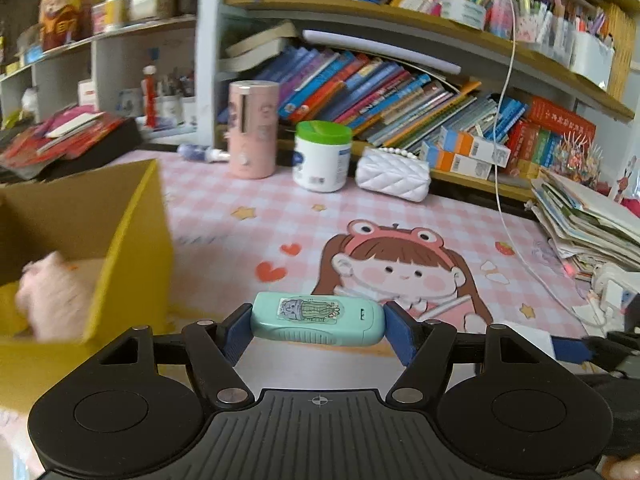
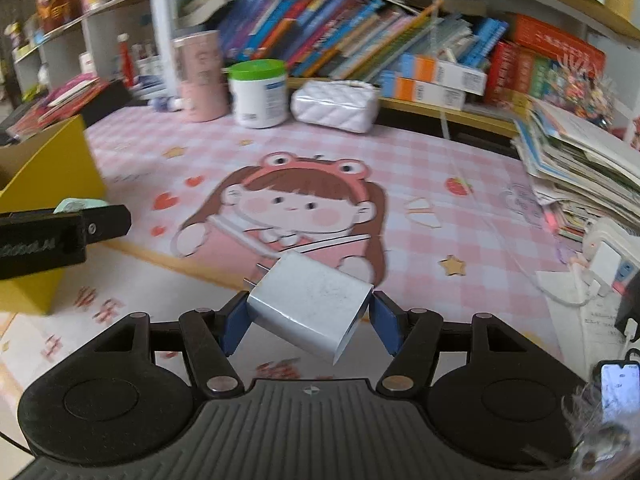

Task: Organize objects
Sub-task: 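Carry the USB stick with the left tool while the right tool carries the charger over the yellow box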

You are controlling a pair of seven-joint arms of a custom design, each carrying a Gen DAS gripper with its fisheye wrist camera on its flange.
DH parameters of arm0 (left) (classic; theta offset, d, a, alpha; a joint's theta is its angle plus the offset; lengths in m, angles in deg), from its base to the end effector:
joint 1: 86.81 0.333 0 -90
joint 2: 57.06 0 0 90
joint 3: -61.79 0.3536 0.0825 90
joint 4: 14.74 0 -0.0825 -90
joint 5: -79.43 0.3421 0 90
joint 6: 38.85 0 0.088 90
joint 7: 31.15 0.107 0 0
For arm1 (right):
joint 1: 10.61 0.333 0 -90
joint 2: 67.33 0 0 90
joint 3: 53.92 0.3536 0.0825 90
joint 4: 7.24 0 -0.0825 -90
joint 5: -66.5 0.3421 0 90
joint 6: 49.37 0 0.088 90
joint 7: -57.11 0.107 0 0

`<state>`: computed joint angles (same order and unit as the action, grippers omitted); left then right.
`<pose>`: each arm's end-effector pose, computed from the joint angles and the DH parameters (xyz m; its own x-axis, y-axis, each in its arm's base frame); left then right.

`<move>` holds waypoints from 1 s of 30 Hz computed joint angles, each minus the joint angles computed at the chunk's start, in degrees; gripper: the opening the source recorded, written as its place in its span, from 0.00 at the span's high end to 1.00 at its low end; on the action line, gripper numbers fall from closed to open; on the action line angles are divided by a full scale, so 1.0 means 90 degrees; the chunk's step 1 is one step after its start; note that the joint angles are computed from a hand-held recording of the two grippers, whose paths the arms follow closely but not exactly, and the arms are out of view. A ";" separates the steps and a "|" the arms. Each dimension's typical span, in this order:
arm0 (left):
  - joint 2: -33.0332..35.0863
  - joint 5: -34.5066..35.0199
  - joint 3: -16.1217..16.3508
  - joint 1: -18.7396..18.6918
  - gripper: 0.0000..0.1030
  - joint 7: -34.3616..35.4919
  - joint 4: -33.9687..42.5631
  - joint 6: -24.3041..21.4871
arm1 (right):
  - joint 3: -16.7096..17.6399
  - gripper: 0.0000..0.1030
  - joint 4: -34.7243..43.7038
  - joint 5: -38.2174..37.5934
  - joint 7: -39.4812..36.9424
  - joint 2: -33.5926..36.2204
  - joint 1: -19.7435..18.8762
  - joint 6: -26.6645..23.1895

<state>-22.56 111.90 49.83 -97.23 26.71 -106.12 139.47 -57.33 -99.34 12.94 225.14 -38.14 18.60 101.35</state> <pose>0.6672 -0.2813 0.4498 -0.3367 -0.9359 0.1036 -0.5914 0.1246 -0.7967 0.6212 0.3313 0.4358 -0.1668 -0.9858 -0.0190 -0.6773 0.1286 -0.7244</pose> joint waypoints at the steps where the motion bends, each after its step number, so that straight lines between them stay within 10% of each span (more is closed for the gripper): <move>1: -0.0143 0.0002 -0.0004 0.0071 0.33 -0.0030 -0.0240 0.0100 | 0.0030 0.40 0.0036 0.0010 -0.0030 0.0013 0.0037 -0.0031; 16: -0.1574 0.0441 0.0088 0.1078 0.33 -0.0418 -0.2510 0.1358 | 0.0262 0.40 0.1053 0.0254 -0.0271 0.0418 0.0895 -0.0859; 30: -0.2264 0.1595 -0.0637 0.2888 0.33 -0.1165 -0.3524 0.1920 | 0.0237 0.40 0.2343 0.0645 -0.0641 0.1133 0.1747 -0.1413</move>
<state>-42.93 126.25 44.09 -71.24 16.23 -137.84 156.75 -55.19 -78.25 18.74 219.37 -27.94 34.32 88.63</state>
